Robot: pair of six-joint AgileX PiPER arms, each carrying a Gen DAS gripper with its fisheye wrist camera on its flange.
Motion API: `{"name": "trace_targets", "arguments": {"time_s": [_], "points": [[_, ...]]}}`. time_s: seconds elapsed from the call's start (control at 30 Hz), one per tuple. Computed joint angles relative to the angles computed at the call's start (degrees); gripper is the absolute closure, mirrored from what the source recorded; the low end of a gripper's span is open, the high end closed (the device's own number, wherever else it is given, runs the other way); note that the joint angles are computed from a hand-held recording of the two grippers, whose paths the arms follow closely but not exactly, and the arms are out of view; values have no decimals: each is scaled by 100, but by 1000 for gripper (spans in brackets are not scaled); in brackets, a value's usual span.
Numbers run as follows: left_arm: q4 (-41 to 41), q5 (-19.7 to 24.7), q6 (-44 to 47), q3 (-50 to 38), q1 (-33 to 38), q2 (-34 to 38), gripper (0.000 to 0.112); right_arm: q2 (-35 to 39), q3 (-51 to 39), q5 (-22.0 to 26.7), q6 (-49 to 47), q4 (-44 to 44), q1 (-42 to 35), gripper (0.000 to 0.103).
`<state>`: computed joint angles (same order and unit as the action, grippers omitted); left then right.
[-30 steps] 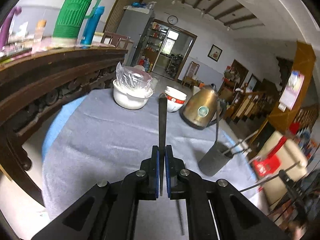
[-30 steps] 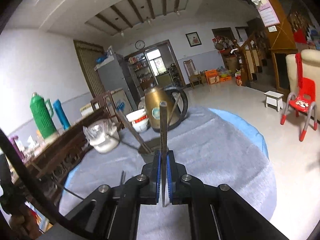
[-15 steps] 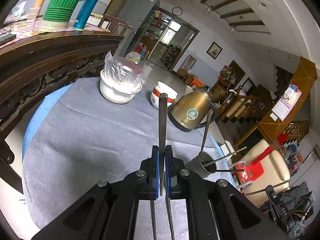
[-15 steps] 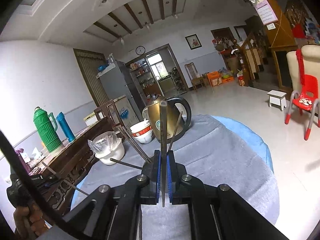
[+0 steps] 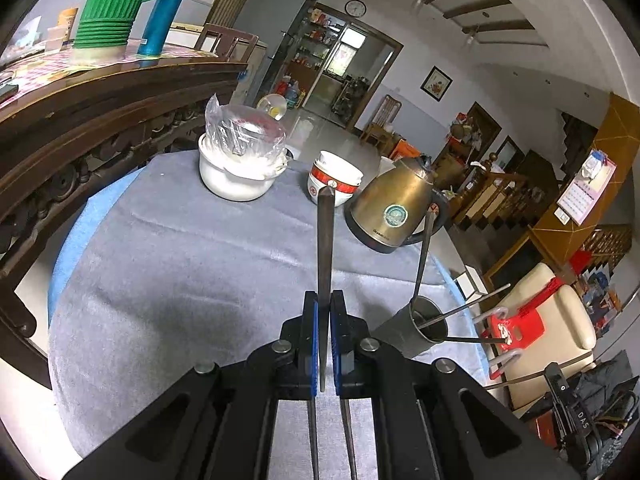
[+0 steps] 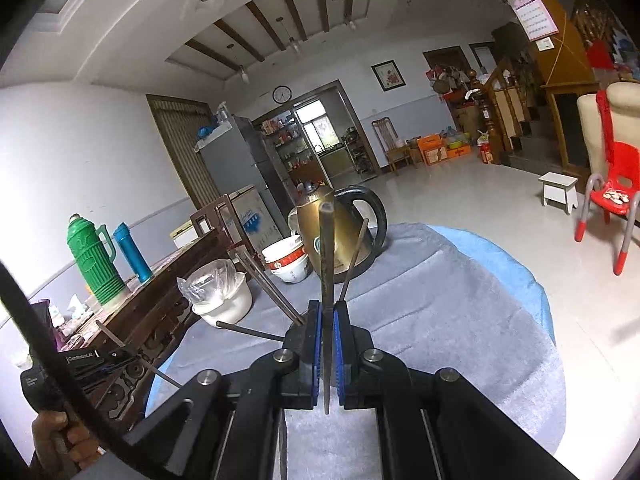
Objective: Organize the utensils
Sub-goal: 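Lower both chopsticks into the grey cup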
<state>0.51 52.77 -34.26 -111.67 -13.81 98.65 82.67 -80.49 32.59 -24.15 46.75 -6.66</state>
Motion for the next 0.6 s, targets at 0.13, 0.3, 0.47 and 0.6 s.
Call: {"name": "trace_targets", "arguments": {"time_s": [0.13,0.3,0.47,0.6], "points": [[-15,83,24,-172,7,97,107,62,-52,51,-16,55,-39,97],[-269,41,142,-437,130,201,107,176,-187,68,-86,172,-101,97],[-561,114,270,-1271,283,507,107,252,-478,-15,-87,160,-153,97],[-678,622,311,-2886,243,1268,107,419,-953,-49,-131,260,-221,97]]}}
